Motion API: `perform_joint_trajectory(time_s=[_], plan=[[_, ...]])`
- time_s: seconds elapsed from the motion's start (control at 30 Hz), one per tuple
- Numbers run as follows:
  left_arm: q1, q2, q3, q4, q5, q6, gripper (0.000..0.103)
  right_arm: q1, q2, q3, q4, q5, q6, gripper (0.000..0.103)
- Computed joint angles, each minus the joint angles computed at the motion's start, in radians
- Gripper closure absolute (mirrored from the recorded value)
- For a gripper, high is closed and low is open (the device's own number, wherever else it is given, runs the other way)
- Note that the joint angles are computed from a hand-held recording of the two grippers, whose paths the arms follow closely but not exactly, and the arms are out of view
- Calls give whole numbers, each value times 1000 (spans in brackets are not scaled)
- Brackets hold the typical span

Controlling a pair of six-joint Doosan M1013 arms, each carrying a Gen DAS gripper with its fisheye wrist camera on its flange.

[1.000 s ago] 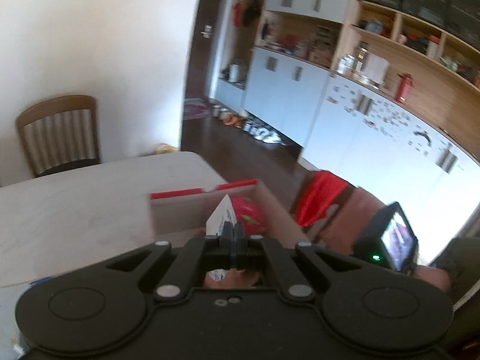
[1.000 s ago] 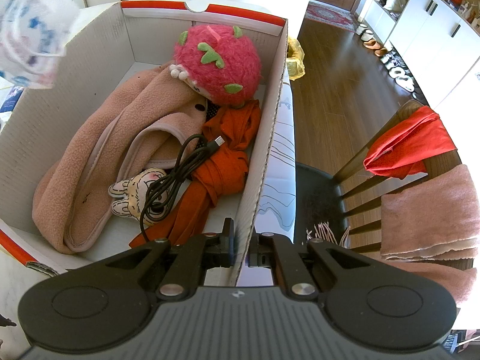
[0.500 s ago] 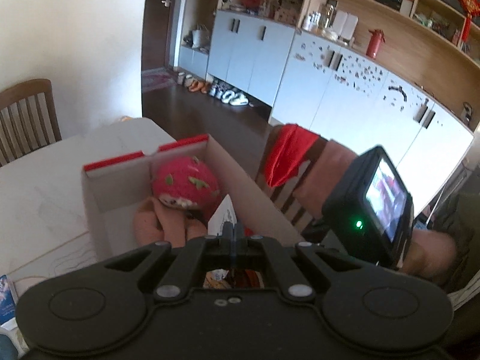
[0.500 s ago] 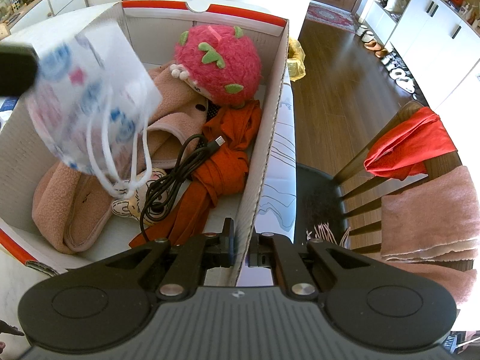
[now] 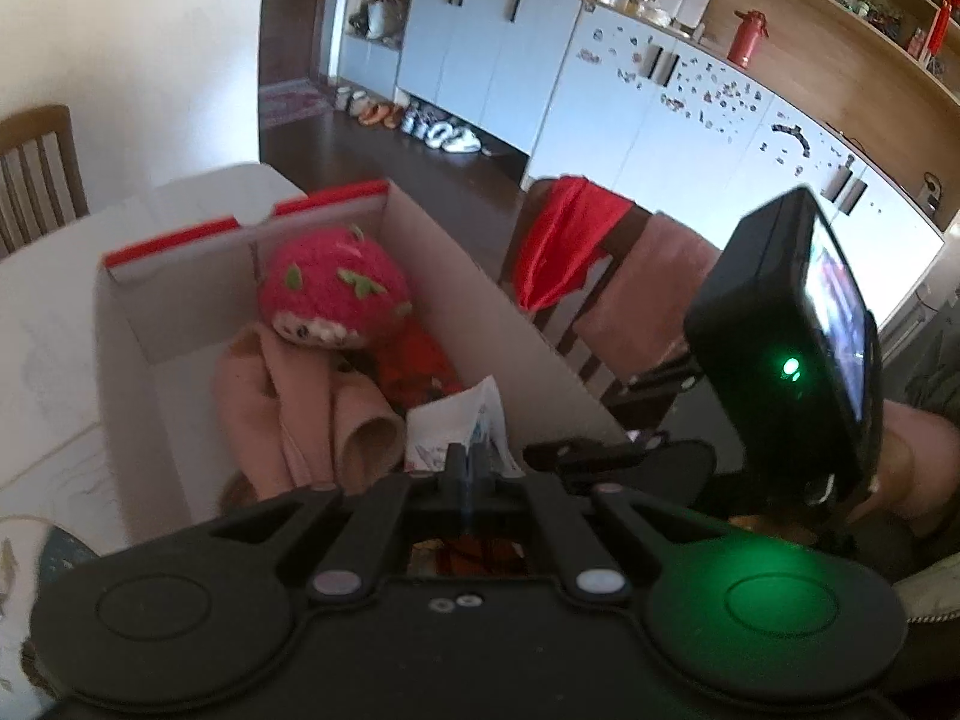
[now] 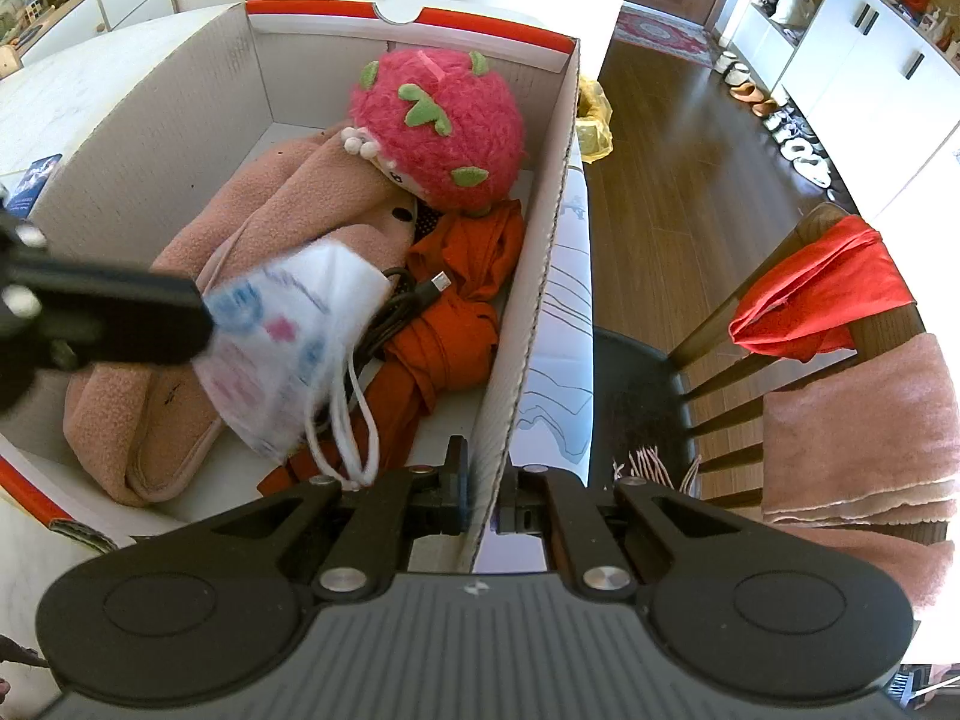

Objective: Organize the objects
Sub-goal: 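Carry the face mask into the box and lower it beside the cable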

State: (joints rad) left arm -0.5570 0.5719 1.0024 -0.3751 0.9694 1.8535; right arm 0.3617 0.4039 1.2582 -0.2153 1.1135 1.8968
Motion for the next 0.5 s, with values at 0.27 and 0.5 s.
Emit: perform_joint_trajectory(time_s=[0.27, 0.5], plan=[[11, 38, -28, -56, 94, -40, 103, 0, 1, -1, 0, 0, 0, 97], [18, 51, -31, -75, 125, -78, 93, -1, 0, 0, 0, -1, -2, 97]])
